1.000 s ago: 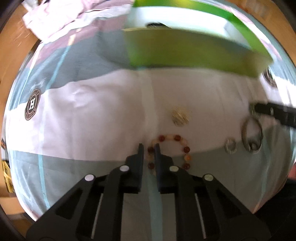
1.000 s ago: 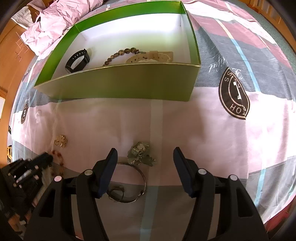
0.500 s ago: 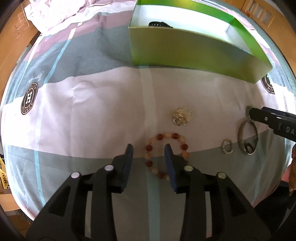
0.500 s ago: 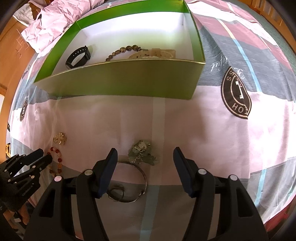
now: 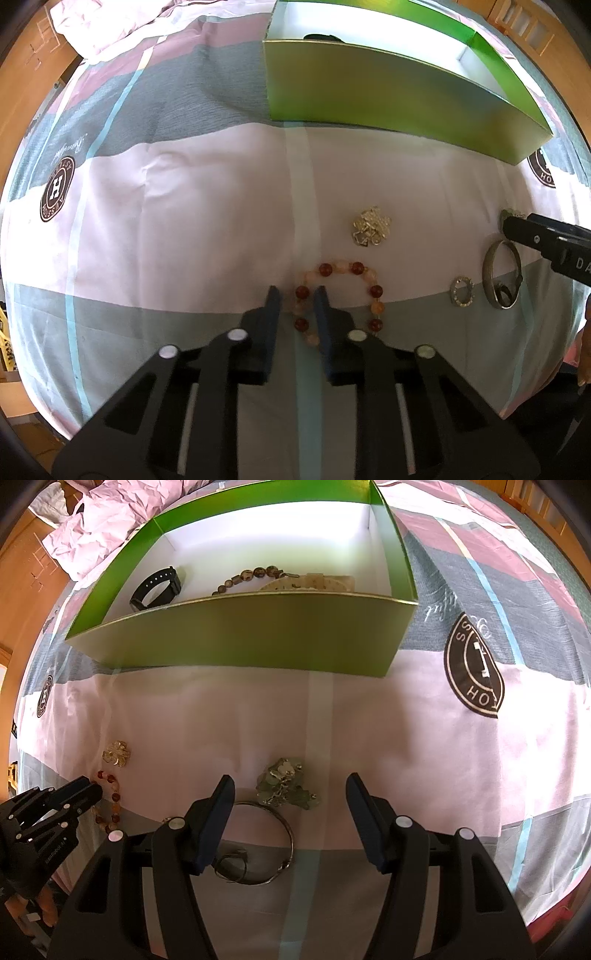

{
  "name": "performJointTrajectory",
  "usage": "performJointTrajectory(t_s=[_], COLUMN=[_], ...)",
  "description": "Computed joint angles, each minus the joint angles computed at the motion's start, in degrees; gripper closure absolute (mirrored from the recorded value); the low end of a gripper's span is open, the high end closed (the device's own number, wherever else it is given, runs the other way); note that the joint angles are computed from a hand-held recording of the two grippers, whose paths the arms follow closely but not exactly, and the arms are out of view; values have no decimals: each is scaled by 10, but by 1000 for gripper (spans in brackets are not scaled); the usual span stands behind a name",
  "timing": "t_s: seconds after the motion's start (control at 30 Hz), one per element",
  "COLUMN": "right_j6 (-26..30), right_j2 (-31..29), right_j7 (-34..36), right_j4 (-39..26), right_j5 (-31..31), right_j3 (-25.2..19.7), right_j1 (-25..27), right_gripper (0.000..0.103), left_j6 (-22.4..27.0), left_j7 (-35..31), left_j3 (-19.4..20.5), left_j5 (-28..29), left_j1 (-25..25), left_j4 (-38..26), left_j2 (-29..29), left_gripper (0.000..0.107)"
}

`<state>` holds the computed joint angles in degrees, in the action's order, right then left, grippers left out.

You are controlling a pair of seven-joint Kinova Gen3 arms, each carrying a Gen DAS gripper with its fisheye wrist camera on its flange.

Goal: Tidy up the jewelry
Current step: 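Close the right tool on the silver keychain while the left tool holds the bracelet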

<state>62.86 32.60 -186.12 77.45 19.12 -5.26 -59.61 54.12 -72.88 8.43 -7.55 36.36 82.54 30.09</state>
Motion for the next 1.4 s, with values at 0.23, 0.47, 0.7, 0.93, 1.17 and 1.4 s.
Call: performJointTrajectory(t_s=[0.23, 0.47, 0.7, 0.93, 1.17, 1.4], right_j6=[0, 22, 34, 11, -4, 2], right_j2=[2, 18, 35, 24, -5, -13], right_j7=[3, 16, 36, 25, -13, -19], right_j4=[-1, -27, -52, -43, -10, -4], right_j5=[-1, 3, 4, 18, 53, 62], right_j3=[-1, 1, 5, 14, 18, 9], right_j1=[0, -5, -12, -24, -34, -29], right_gripper=[40, 40, 69, 84, 85, 85], left_j6=[-2, 0, -7, -32, -62, -81], left_j7=[-4, 7, 15, 5, -6, -9], left_j3=[2, -1, 1, 8, 17, 22], left_j5=[9, 1, 2, 21, 45, 55], left_j1=[-7, 7, 7, -11, -26, -25], left_j4=[1, 0, 3, 18, 26, 31], left_j2=[-1, 1, -1, -22, -49, -63], left_gripper=[97, 94, 98, 100, 100, 100])
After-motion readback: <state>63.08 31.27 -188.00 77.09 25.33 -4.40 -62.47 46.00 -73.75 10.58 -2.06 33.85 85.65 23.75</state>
